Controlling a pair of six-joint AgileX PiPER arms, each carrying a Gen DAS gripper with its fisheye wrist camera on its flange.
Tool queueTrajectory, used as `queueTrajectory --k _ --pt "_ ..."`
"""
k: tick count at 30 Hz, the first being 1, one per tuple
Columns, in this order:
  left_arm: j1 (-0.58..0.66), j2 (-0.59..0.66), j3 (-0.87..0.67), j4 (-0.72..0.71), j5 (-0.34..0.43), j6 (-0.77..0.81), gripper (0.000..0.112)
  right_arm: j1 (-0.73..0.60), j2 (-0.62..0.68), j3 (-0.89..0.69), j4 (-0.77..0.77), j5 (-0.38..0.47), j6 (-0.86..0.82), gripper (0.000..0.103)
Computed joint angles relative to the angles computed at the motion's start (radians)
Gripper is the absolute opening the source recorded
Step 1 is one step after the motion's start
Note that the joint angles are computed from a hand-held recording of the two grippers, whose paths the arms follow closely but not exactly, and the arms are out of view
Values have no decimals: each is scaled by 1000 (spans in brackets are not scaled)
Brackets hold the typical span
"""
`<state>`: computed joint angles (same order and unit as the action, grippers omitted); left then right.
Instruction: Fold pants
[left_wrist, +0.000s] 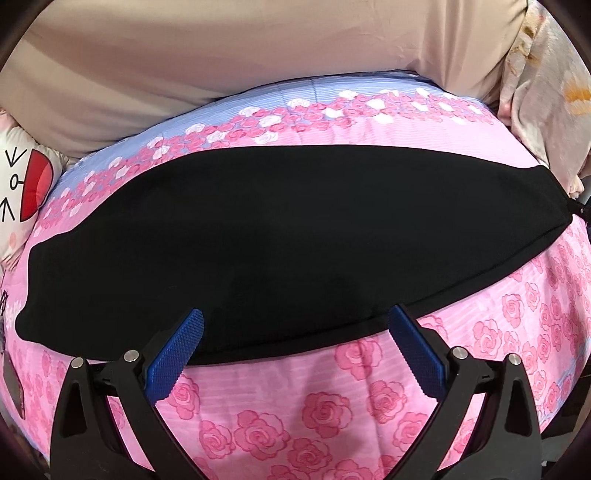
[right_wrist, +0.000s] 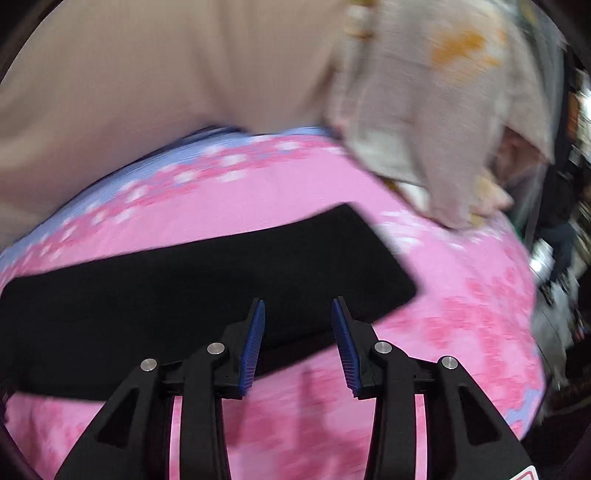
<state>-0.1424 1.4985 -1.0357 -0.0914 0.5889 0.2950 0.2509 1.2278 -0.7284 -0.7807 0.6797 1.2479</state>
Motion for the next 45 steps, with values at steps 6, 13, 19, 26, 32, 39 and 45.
queueTrajectory --k 6,13,19,26,32,39,45 --pt "75 -6 4 -26 0 57 98 243 259 -163 127 -151 -61 38" --pt "261 19 -6 -78 17 177 98 390 485 -390 195 -138 -150 48" --pt "380 52 -37 -113 26 241 98 440 579 -520 228 -111 -208 49" --pt "461 62 -69 -183 39 337 98 505 719 -719 285 -15 -371 64" --pt "484 70 -90 -189 43 345 98 498 758 -750 260 -28 -360 21" --pt "489 64 -96 -172 35 328 98 519 746 -748 388 -25 -483 8" --pt "456 69 -95 -102 19 258 98 492 602 -604 479 -188 -537 26"
